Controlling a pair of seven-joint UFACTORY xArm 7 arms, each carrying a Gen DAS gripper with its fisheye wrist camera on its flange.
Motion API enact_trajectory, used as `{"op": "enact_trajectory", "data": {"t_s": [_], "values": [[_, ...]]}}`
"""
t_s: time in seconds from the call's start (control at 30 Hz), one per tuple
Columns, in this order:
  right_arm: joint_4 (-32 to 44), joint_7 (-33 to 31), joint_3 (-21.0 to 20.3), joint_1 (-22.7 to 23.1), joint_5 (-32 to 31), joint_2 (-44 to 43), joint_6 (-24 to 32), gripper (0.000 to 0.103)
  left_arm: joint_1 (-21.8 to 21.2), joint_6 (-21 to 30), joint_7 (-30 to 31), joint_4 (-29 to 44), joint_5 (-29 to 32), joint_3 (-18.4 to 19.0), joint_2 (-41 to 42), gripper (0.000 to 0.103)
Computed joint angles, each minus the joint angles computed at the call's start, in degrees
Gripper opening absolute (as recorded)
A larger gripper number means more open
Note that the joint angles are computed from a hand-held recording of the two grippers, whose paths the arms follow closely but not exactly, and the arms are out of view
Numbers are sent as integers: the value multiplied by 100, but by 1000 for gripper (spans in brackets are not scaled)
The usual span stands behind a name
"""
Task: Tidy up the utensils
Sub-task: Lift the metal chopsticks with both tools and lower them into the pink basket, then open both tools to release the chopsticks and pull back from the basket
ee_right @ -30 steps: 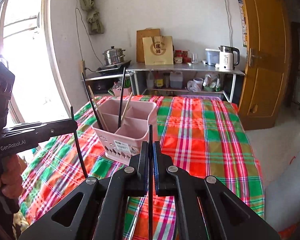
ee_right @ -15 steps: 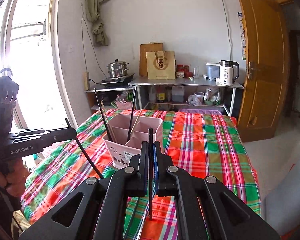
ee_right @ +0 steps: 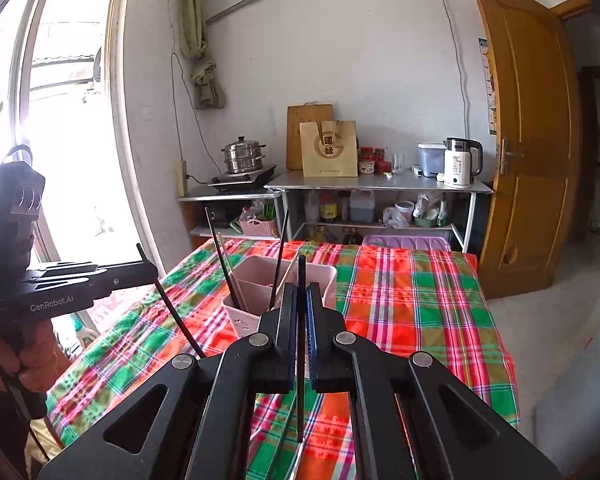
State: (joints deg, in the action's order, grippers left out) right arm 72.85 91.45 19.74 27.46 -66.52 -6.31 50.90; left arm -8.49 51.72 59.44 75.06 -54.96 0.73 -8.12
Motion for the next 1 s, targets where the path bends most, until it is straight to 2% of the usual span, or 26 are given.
{"op": "enact_trajectory", "data": {"t_s": [0.23,0.53,0.7,1.0], "values": [[496,28,-94,22,-322,272,-213,4,121,129,-174,683,-73,39,251,4],[1370,18,-430,223,-776,799,-384,4,329,75,-501,1712,-43,-134,763,4],[1793,-14,-678,364,-923,1131,-455,4,384,-219,-734,2228,224,-323,1133,4],[2031,259,-1075,427,-1077,1439,-794,4,532,-391,-1106,2902,574,-668,1850,4]]}}
